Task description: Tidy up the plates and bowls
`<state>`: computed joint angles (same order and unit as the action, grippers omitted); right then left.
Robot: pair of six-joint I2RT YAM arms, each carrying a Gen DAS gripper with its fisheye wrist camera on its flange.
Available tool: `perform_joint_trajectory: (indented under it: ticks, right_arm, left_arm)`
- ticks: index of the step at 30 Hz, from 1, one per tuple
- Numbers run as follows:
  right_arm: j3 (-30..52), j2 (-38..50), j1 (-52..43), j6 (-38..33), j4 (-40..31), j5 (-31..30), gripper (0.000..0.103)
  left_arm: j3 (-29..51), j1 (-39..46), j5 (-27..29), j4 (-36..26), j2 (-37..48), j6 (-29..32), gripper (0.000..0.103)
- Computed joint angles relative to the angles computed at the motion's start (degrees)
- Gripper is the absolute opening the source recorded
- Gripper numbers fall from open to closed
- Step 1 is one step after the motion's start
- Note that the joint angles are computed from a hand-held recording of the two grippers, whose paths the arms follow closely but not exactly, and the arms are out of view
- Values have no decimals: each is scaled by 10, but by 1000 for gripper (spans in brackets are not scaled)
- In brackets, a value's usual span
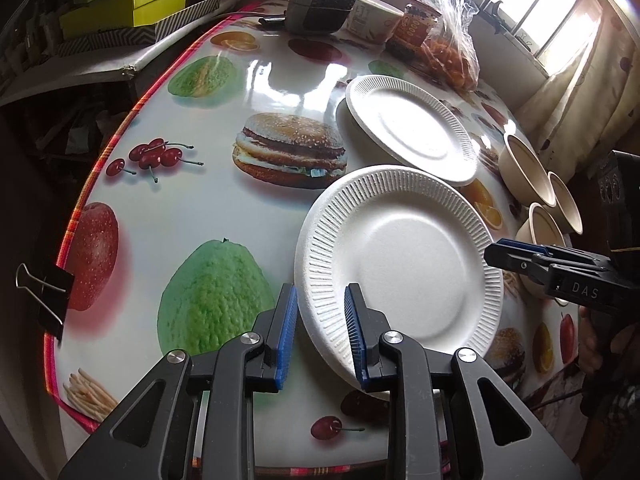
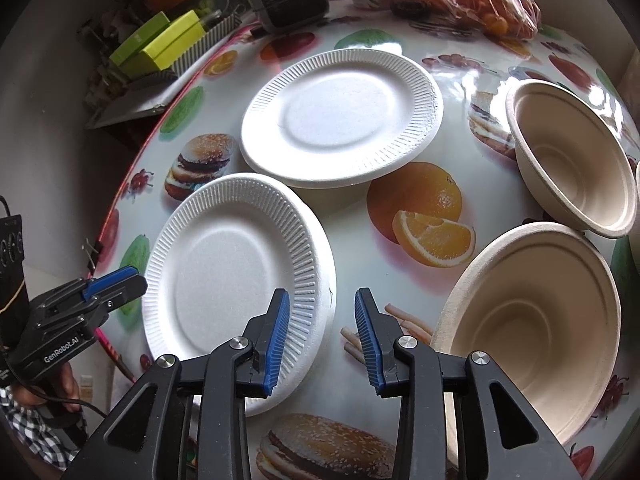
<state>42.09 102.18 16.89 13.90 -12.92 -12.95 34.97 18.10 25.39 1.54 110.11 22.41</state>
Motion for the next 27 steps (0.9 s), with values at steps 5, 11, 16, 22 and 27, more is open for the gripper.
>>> perform_joint_trajectory:
  ticks: [5, 11, 16, 22, 27]
  right_arm:
    - [-3, -20, -6, 2, -2, 2, 37]
    - [-12, -64, -17, -7, 3, 18, 44]
    - [0, -94, -37, -19, -6, 32, 45]
    - [33, -121, -75, -50, -45, 27, 45]
    - [67, -128, -102, -71, -69, 25, 48]
  left_arm:
    - [9, 4, 9, -14, -15, -1, 29]
    - [35, -6, 22, -37, -33, -11, 35]
    - [75, -23, 24, -56, -26, -27, 37]
    - [124, -39, 33, -87, -26, -44, 37]
    - [150, -56, 24, -86, -32, -59, 37]
